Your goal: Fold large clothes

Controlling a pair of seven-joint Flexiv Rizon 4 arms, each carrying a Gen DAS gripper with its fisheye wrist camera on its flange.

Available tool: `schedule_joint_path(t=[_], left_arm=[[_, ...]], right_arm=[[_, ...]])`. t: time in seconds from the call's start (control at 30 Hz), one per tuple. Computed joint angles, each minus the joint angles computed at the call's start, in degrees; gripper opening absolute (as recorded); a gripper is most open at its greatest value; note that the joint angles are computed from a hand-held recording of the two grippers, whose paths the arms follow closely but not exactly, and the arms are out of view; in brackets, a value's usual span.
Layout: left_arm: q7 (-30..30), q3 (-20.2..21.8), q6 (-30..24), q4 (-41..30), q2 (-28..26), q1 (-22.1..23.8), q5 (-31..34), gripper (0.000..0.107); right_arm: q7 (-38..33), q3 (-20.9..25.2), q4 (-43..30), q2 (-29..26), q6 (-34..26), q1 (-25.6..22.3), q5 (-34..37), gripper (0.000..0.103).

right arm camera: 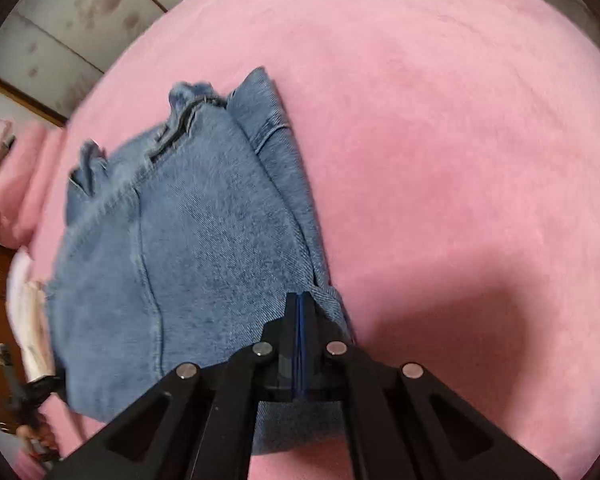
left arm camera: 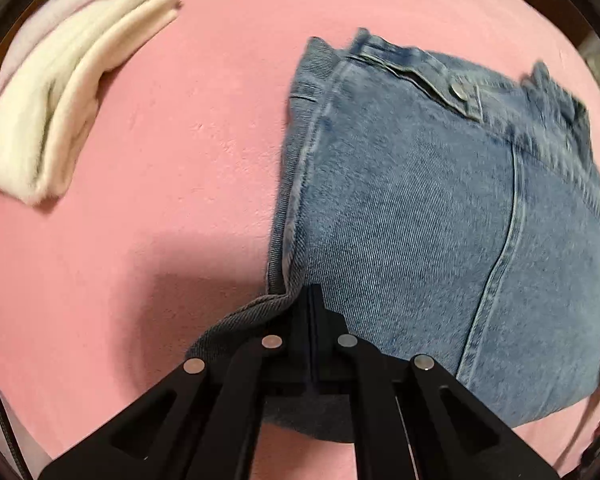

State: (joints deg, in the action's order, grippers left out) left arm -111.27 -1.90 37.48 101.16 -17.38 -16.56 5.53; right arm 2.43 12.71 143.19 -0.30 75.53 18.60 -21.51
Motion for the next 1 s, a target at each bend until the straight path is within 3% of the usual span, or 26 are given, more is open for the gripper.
schedule_joint_path(t=[0.07,0.13,0.17,0.23,0.3,0.33,0.37,0.43,0.53,0.7,0.73,0.83,0.93,1.0], left_arm=[[-1.41,-0.34,-1.45,-2.41,-1.42,-1.41,1.98,0.001],[-2.52,-0.41,-0.58,-2.60,-2.07,-1.75,1.47,0.001],[-3.02,-0.41,0.55,-1.97,-2.11,-1.61,0.62,0.001],[-4.61,-0.58,3.11,0.24,-1.67,-1.86,-0.96,0.001],[-5.30,-0.56,5.89,3.73,-0.42,-1.31,-3.19,0.001],[-5.27,-0.50,6.97,5.07,0.03,-0.89,-4.05,0.001],[-5.84,-0.56,8.12,5.94,0.08,-0.58,-5.15,0.001],[-6.38,-0.58,10.02,7.26,0.25,-0.32,-5.97,0.001],[-7.12,-0.43,13.38,9.46,0.68,-0.41,-5.80,0.001],[-8.65,-0.39,16.33,12.03,1.97,-0.85,-5.23,0.001],[-8.90,-0.57,17.73,12.90,1.72,-0.90,-5.42,0.001],[-7.20,-0.75,19.70,16.32,4.46,-0.03,-7.23,0.001],[-7.43,-1.20,21.85,18.41,5.16,0.36,-9.34,0.001],[-6.67,-2.12,21.03,19.97,6.24,1.40,-14.59,0.001]], right_arm=[[5.01,-0.51,0.93,-0.52,2.01,-0.23,-2.90,0.000],[4.20,-0.04,0.54,0.08,0.23,0.03,-1.63,0.000],[2.14,0.66,-0.51,0.61,-2.73,0.60,0.92,0.000],[-3.75,1.45,-6.00,0.75,-14.14,2.03,8.05,0.000],[-5.16,1.12,-12.39,-0.14,-23.17,2.81,10.61,0.000],[-4.82,1.03,-14.64,-1.13,-23.58,3.17,11.20,0.001],[-5.53,1.09,-16.26,-2.30,-20.31,3.48,12.56,0.001],[-11.51,1.58,-20.62,-6.05,-14.92,4.30,16.02,0.001],[-22.50,2.70,-30.87,-14.50,-13.44,6.17,17.68,0.001],[-27.84,3.82,-45.26,-25.56,-21.50,8.72,20.92,0.001],[-28.33,3.98,-46.81,-26.52,-26.09,9.03,21.35,0.000],[-27.96,1.67,-48.99,-28.34,-31.23,11.37,18.40,0.000],[-27.19,1.65,-54.31,-31.08,-36.85,10.60,21.41,0.000],[-29.12,2.10,-57.07,-32.29,-40.03,9.48,23.41,0.000]])
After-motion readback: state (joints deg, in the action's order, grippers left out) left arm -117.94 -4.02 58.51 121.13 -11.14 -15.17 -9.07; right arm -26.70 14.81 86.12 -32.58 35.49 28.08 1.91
